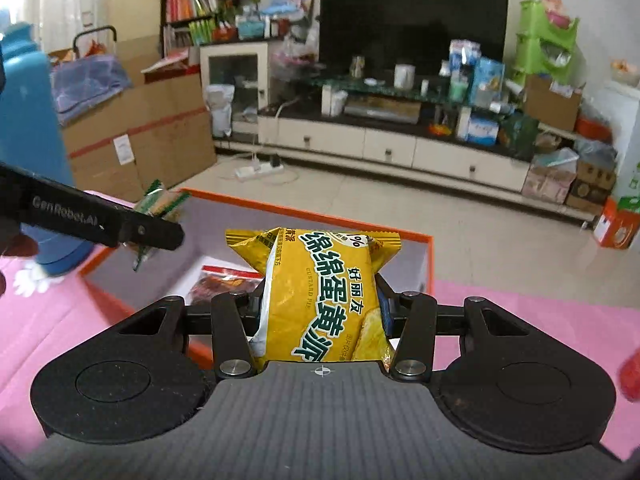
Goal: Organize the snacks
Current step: 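Carry both packets over the orange box and open both tools to drop them, then grasp the clear wafer packet with the right tool while the left tool reaches for the white cookie packet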
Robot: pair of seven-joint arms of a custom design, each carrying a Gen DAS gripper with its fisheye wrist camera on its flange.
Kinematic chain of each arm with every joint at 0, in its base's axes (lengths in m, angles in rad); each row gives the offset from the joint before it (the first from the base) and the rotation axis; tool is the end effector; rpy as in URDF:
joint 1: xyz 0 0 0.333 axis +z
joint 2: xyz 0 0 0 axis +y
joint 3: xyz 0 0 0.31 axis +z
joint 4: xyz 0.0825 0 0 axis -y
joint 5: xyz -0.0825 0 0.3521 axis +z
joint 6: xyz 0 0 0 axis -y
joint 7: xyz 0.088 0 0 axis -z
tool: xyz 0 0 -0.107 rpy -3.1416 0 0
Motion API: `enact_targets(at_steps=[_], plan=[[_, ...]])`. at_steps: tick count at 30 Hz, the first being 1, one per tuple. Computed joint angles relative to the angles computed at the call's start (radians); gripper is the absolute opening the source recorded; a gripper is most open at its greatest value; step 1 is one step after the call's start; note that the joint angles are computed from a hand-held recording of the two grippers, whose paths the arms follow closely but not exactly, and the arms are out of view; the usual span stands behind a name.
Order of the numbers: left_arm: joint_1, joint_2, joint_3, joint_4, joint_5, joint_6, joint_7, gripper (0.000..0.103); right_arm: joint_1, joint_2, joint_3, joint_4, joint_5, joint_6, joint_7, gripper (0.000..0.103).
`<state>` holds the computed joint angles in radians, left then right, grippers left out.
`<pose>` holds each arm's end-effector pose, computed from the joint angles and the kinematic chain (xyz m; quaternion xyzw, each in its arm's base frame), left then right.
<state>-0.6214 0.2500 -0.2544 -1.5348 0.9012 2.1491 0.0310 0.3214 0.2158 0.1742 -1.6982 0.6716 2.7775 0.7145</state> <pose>0.4497 -0.4580 0.5680 -0.7376 0.5350 -0.3091 0.2726 0.5820 0.2707 0.5665 -0.8207 0.3308 -0.1802 0.4297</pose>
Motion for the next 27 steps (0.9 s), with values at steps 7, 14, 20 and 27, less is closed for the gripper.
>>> enact_targets(at_steps=[7,14,20,27], plan=[[-0.014,-0.066,-0.011,-0.114,0.059,0.000,-0.093,0.080,-0.057,0.038,0.059,0.038,0.106,-0.019,-0.029,0.047],[-0.081,-0.135,-0.118,-0.209,0.091,-0.096,-0.233,0.090,-0.094,-0.303,0.012,-0.324,0.570,-0.070,-0.386,0.061],[-0.176,-0.084,-0.171,-0.213,0.030,-0.170,-0.342,0.090,-0.038,-0.571,-0.094,-0.669,0.645,-0.094,-0.416,0.066],[-0.240,-0.014,-0.154,-0.168,0.017,-0.131,-0.381,0.090,0.024,-0.714,-0.151,-0.902,0.517,-0.134,-0.305,0.066]])
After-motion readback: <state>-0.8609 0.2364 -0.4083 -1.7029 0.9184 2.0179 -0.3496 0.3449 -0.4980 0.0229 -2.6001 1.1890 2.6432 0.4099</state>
